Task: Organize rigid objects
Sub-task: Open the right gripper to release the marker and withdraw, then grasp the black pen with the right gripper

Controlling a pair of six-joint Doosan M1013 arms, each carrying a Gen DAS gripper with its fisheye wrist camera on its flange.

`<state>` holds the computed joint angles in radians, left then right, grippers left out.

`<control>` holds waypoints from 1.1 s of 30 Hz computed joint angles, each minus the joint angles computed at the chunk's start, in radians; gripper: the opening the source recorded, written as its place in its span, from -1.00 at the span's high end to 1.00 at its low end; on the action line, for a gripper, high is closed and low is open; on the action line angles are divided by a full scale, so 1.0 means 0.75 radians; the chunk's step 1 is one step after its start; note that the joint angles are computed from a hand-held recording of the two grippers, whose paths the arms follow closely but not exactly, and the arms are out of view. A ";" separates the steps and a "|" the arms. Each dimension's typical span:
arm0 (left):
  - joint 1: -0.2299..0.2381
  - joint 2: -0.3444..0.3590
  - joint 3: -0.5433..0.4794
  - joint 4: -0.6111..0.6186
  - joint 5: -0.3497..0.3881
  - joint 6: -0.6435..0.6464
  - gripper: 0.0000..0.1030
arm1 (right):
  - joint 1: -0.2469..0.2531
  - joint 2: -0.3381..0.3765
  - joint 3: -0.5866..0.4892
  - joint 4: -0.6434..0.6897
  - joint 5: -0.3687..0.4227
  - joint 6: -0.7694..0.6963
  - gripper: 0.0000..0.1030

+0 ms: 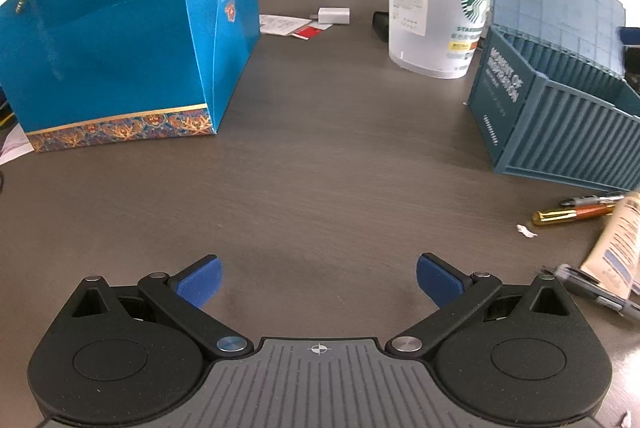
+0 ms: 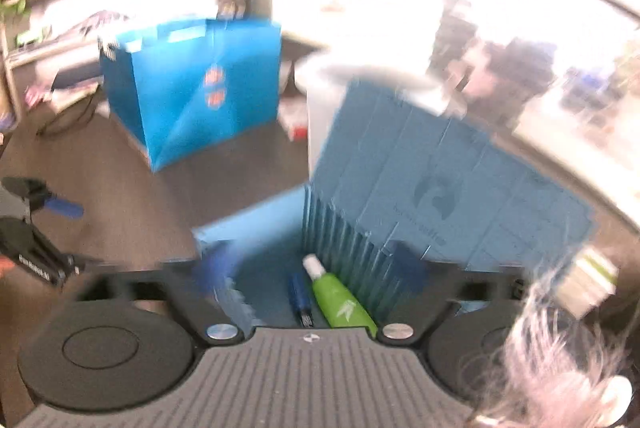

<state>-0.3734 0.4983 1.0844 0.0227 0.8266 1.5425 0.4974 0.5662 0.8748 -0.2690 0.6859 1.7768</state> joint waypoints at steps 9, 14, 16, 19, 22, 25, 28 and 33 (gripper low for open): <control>-0.008 -0.054 0.070 -0.039 -0.020 0.027 -1.00 | 0.245 -0.123 0.357 -0.842 0.076 0.805 -1.00; -0.016 -0.087 0.114 -0.068 -0.040 0.060 -1.00 | 0.250 -0.129 0.389 -0.624 -0.008 0.712 -0.71; -0.021 -0.098 0.127 -0.057 -0.042 0.054 -1.00 | 0.247 -0.110 0.361 -0.509 0.004 0.693 -0.25; -0.022 -0.108 0.137 -0.055 -0.045 0.052 -1.00 | 0.243 -0.077 0.321 -0.439 0.055 0.603 -0.24; -0.022 -0.115 0.144 -0.043 -0.051 0.049 -1.00 | 0.229 -0.059 0.298 -0.332 0.051 0.475 -0.22; -0.022 -0.112 0.140 -0.040 -0.045 0.043 -1.00 | 0.214 -0.047 0.281 -0.262 0.066 0.421 -0.22; -0.021 -0.108 0.135 -0.033 -0.041 0.041 -1.00 | 0.200 -0.049 0.285 -0.216 0.039 0.403 -0.22; -0.018 -0.098 0.125 -0.029 -0.034 0.031 -1.00 | 0.208 -0.051 0.278 -0.176 0.079 0.344 -0.13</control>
